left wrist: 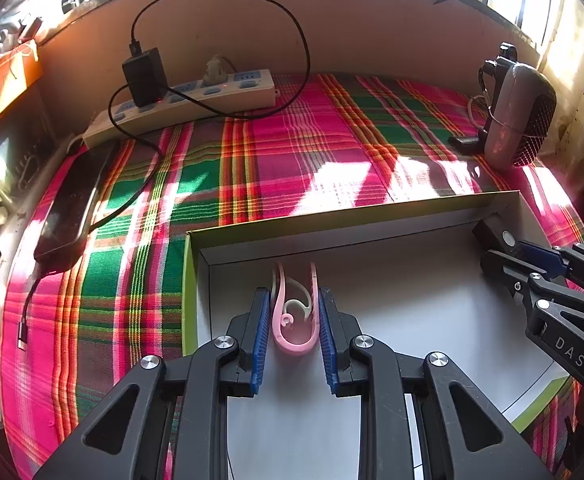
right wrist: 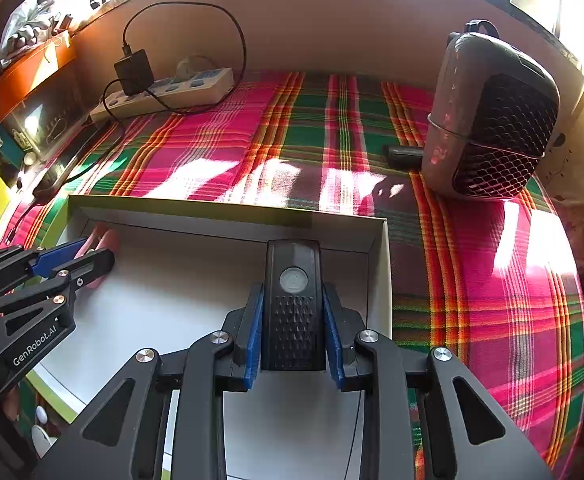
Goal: Organize objects
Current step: 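Open the right tool to drop the black device while the left tool releases the pink clip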
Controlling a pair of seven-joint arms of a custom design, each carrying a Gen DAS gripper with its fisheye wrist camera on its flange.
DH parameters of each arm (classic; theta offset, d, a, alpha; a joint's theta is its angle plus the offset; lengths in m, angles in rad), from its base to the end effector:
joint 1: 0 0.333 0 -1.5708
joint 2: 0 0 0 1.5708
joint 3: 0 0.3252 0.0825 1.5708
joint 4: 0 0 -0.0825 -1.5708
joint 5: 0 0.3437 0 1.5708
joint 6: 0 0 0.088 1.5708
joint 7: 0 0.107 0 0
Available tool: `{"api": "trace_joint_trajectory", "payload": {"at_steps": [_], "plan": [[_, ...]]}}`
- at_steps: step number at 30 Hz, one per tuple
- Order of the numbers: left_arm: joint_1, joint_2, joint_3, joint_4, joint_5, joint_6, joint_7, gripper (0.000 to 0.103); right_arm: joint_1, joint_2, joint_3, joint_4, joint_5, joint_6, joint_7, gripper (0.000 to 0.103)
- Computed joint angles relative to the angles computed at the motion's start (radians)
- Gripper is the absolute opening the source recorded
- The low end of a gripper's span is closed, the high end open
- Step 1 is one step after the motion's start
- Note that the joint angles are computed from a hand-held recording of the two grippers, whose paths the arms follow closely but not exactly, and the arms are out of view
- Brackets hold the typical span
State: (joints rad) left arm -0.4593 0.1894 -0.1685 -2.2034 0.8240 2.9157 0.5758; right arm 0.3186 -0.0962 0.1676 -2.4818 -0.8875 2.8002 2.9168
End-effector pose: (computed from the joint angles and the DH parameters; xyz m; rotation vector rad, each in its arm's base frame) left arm 0.4218 -0.3583 0.3819 -1.5216 2.2474 -0.7047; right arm 0.3874 0.2468 0.3955 -1.8112 1.9431 -0.5700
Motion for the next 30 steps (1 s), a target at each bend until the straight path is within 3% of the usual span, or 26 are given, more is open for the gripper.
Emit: {"api": "trace_joint_trajectory", "payload": {"at_steps": [15,21,30], "plan": [[0.0,0.0,-0.002,0.001,-0.01,-0.001,0.006,0.022,0.012,0.002,0.002,0.012,-0.023,-0.04,0.032,0.029],[0.006,-0.014,0.0,-0.015,-0.029,0.023,0.011,0.028,0.011,-0.011,0.006,0.008,-0.041,-0.041,0.059,0.042],[0.021,-0.081,-0.011,-0.067,0.016,0.057,-0.037,0.029,0.002,-0.067,0.029,-0.025,-0.051,-0.042,0.101,0.043]]}}
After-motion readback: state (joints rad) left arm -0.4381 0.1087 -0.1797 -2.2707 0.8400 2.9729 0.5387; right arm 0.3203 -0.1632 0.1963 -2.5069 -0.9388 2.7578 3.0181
